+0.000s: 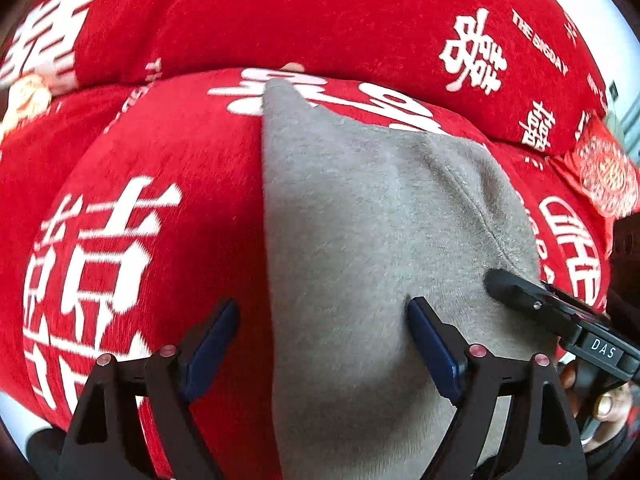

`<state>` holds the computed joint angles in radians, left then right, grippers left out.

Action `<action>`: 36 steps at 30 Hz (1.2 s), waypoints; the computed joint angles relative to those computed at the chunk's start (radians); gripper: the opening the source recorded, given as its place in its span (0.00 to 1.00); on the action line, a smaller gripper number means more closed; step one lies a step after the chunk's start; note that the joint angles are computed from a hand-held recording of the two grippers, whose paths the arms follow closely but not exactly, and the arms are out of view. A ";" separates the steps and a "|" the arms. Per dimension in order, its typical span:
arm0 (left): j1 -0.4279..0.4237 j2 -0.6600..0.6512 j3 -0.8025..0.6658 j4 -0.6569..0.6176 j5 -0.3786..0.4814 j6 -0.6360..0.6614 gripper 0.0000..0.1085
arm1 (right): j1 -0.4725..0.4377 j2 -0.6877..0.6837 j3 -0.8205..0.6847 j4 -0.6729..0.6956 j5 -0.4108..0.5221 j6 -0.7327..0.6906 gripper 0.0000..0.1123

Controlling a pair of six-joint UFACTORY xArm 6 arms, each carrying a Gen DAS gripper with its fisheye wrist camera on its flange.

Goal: Fold small clothes
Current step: 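Open both grippers and release the folded sweater onto the bedspread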

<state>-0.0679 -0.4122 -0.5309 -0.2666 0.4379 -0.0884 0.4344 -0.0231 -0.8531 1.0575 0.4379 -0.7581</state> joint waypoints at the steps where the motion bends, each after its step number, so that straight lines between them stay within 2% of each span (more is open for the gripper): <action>1: 0.006 -0.026 0.015 0.004 0.003 -0.010 0.80 | 0.008 -0.024 0.017 -0.023 -0.024 0.012 0.55; 5: 0.027 -0.146 0.091 0.067 0.012 -0.066 0.80 | 0.067 -0.180 0.122 -0.004 -0.111 -0.121 0.56; 8: 0.031 -0.211 0.140 0.141 0.023 -0.125 0.80 | 0.086 -0.267 0.167 0.092 -0.037 -0.298 0.56; 10: 0.027 -0.211 0.159 0.219 0.014 -0.185 0.80 | 0.088 -0.278 0.178 0.120 0.029 -0.352 0.56; 12: 0.031 -0.194 0.163 0.215 0.007 -0.188 0.80 | 0.099 -0.245 0.182 0.089 0.012 -0.327 0.56; 13: 0.035 -0.184 0.165 0.171 0.000 -0.161 0.80 | 0.101 -0.218 0.178 0.042 -0.004 -0.268 0.56; 15: 0.043 -0.182 0.169 0.123 -0.002 -0.123 0.85 | 0.070 -0.161 0.155 0.046 0.037 -0.239 0.55; 16: 0.045 -0.179 0.168 0.157 -0.001 -0.149 0.89 | 0.054 -0.161 0.155 0.097 0.060 -0.278 0.55; 21: 0.031 -0.153 0.111 0.287 0.019 -0.229 0.89 | 0.050 -0.195 0.140 0.095 0.079 -0.313 0.56; 24: 0.026 -0.077 0.030 0.349 0.002 -0.261 0.89 | 0.046 -0.155 0.067 0.099 0.085 -0.331 0.56; 26: 0.028 0.010 -0.046 0.430 0.021 -0.323 0.89 | 0.037 -0.095 -0.008 0.100 0.103 -0.343 0.59; 29: 0.034 0.157 -0.167 0.481 0.073 -0.347 0.89 | 0.028 0.037 -0.121 -0.028 0.072 -0.216 0.59; 31: 0.041 0.203 -0.200 0.441 0.078 -0.317 0.89 | 0.004 0.115 -0.181 -0.063 0.092 -0.153 0.59; 33: 0.047 0.227 -0.219 0.399 0.074 -0.284 0.89 | -0.006 0.150 -0.205 -0.049 0.090 -0.154 0.58; 36: 0.040 0.240 -0.235 0.436 0.085 -0.311 0.89 | 0.002 0.147 -0.205 -0.088 0.075 -0.116 0.59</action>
